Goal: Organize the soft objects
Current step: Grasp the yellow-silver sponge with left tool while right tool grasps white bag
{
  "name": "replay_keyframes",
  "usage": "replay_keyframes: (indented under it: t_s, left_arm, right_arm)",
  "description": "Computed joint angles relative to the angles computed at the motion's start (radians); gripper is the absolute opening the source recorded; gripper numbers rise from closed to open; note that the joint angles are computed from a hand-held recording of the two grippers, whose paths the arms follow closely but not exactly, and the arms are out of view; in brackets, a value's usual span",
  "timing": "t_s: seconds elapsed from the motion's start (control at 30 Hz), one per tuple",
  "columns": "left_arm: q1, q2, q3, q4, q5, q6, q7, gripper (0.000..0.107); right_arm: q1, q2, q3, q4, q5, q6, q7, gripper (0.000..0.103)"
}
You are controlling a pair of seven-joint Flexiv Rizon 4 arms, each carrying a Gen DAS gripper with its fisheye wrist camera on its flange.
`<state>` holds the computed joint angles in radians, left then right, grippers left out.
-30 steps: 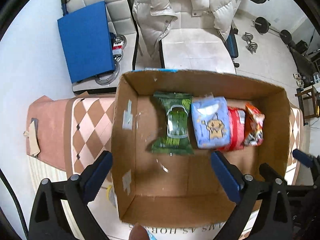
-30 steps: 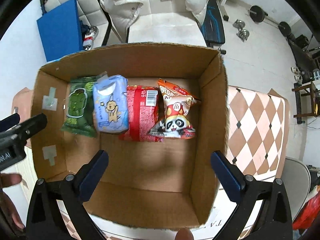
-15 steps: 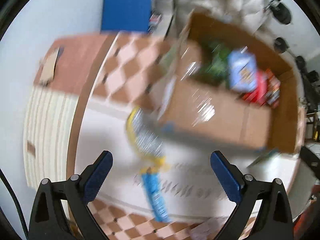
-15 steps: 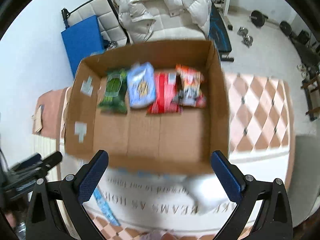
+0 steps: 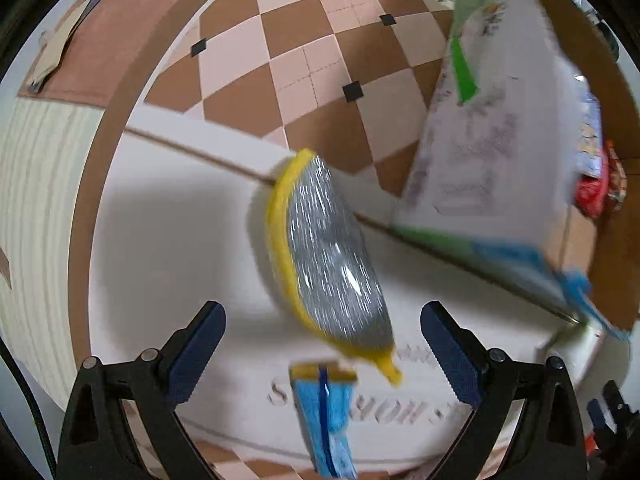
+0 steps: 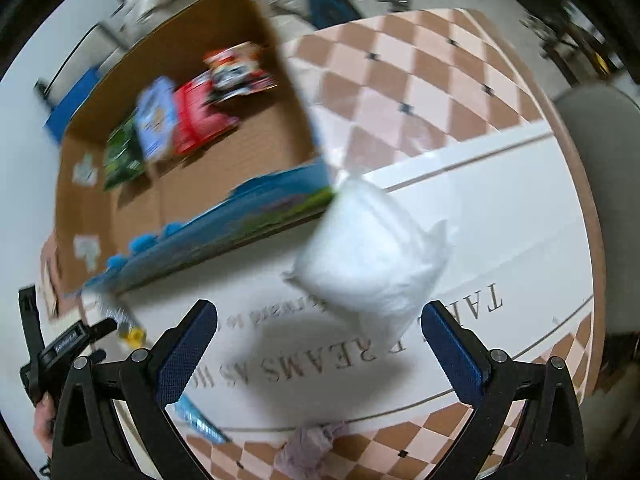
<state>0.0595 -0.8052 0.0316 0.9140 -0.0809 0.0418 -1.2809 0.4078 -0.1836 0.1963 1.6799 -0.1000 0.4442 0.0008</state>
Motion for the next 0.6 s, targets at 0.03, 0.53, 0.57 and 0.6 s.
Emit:
replay_keyframes:
  t_s: [0.03, 0.53, 0.57, 0.6]
  left_arm:
    - [-0.006, -0.007, 0.002, -0.003, 0.011, 0.014, 0.006, 0.088]
    - [-0.045, 0.123, 0.026, 0.223, 0.114, 0.138, 0.152, 0.045]
    - [-0.048, 0.138, 0.025, 0.245, 0.113, 0.144, 0.156, 0.045]
    - [-0.049, 0.15, 0.024, 0.259, 0.113, 0.148, 0.161, 0.045]
  right_arm:
    - [-0.002, 0.003, -0.004, 0.015, -0.004, 0.005, 0.025, 0.103]
    - [-0.066, -0.068, -0.009, 0.035, 0.112, -0.013, -0.037, 0.094]
    - [-0.067, -0.067, -0.001, 0.031, 0.125, -0.024, -0.082, 0.093]
    - [-0.071, -0.064, 0.008, 0.029, 0.15, -0.035, -0.135, 0.093]
